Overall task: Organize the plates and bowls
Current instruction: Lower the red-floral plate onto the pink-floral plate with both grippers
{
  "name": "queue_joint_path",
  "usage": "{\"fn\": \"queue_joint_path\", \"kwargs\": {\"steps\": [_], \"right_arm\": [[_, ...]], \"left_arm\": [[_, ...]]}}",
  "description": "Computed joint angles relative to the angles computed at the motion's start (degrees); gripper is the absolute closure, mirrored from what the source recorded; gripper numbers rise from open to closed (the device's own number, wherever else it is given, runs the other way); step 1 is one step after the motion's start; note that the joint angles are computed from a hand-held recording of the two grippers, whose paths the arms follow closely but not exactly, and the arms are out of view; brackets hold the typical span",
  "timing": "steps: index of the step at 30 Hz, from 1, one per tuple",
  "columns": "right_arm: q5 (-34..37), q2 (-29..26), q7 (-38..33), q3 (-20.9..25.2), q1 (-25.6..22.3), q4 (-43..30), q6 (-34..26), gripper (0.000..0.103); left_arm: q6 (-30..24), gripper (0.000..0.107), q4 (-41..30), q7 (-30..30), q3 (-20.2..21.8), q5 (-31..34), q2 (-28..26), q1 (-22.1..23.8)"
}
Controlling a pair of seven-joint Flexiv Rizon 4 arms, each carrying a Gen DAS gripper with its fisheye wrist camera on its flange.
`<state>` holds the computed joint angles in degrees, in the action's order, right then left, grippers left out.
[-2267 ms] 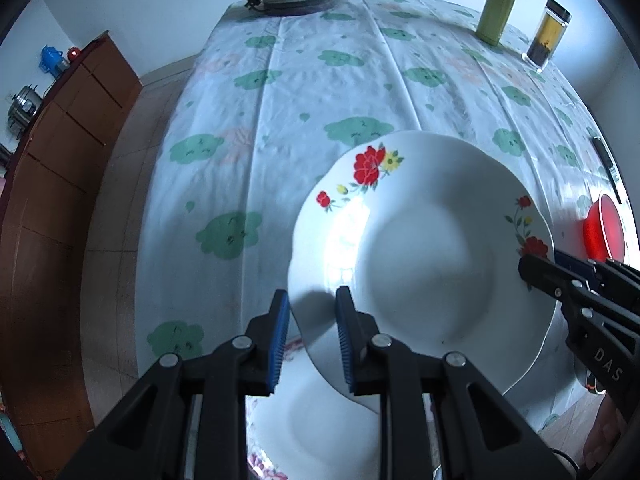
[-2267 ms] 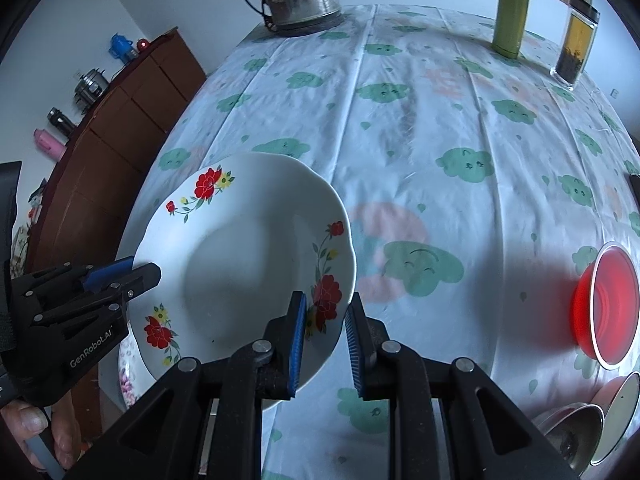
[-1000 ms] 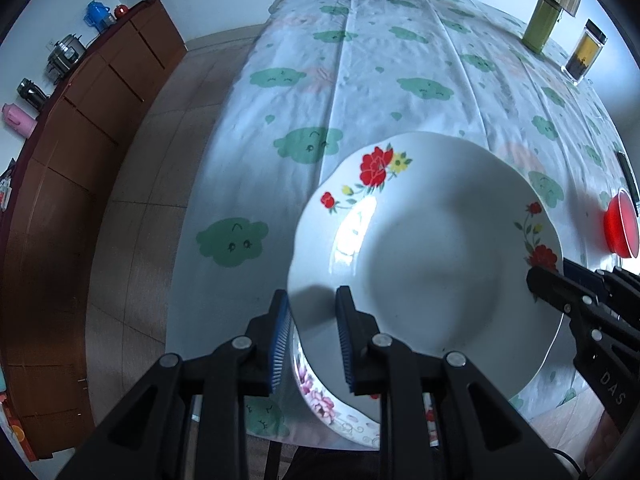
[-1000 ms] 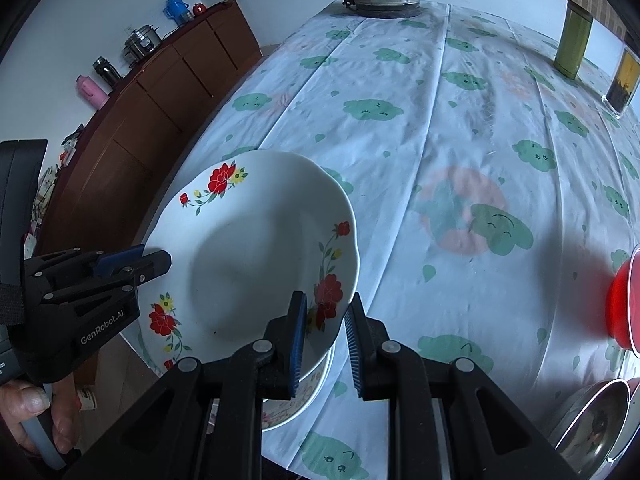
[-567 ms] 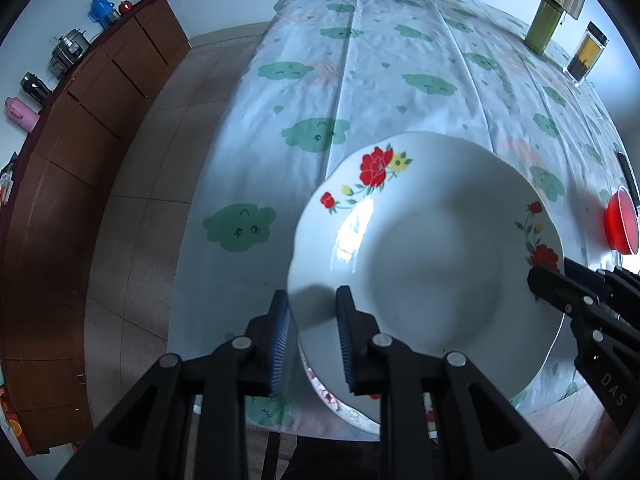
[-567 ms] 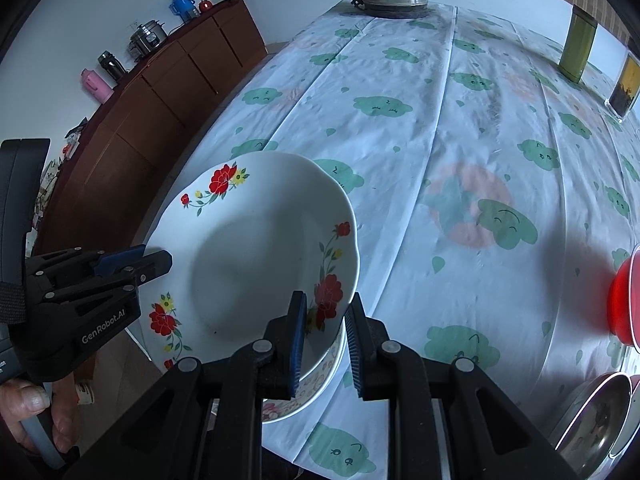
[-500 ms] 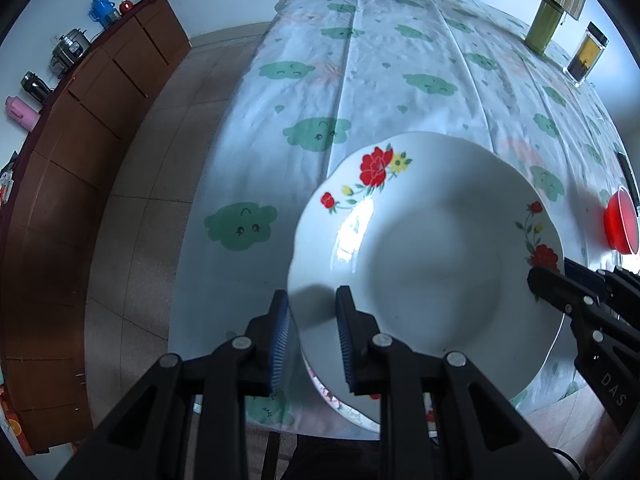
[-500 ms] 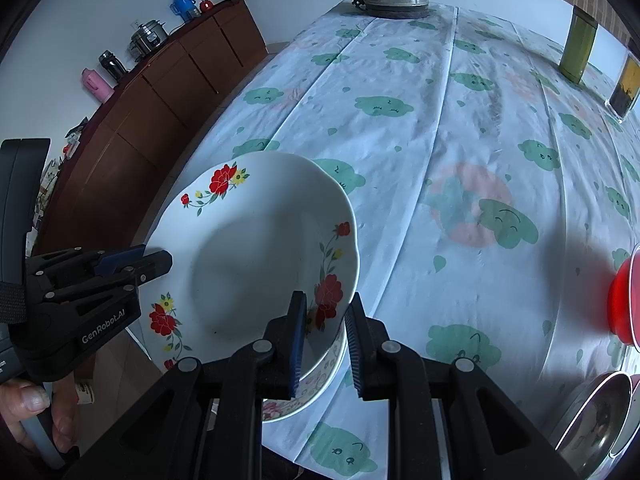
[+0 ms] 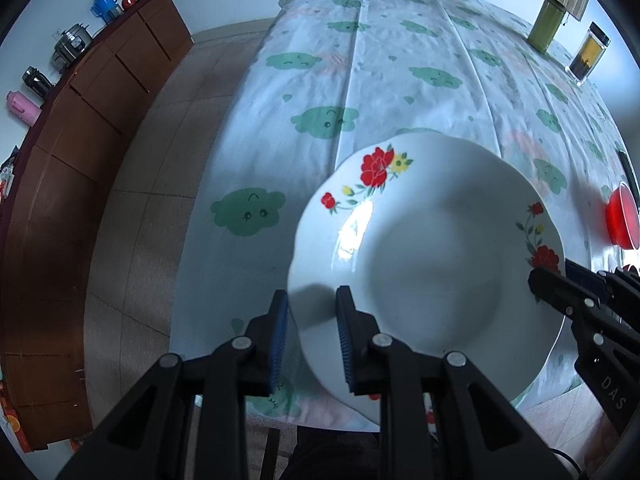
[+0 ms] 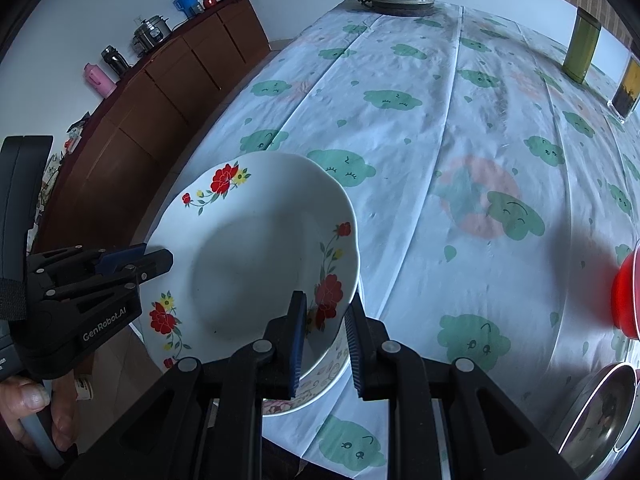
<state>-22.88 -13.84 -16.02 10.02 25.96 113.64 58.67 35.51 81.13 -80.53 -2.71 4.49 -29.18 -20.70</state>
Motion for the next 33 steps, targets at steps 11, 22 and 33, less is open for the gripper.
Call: {"fn": "queue_joint_path", "kwargs": {"steps": [11, 22, 33], "right_arm": [[0.58, -0.45, -0.68, 0.45, 0.57, -0.28, -0.34, 0.082], [1.81, -1.07, -1.47, 0.60, 0.84, -0.21, -0.21, 0.082], [2.48, -1.19, -1.13, 0.70, 1.02, 0.64, 0.48, 0.082]], "left_arm": [[-0.09, 0.085, 1.39, 0.05, 0.20, 0.52, 0.45, 0.21], [-0.15, 0.086, 2.24, 0.13, 0.28, 1.21, 0.54, 0.13], [-0.39, 0.086, 2.84, 0.41, 0.26, 1.75, 0.64, -0.11]]}}
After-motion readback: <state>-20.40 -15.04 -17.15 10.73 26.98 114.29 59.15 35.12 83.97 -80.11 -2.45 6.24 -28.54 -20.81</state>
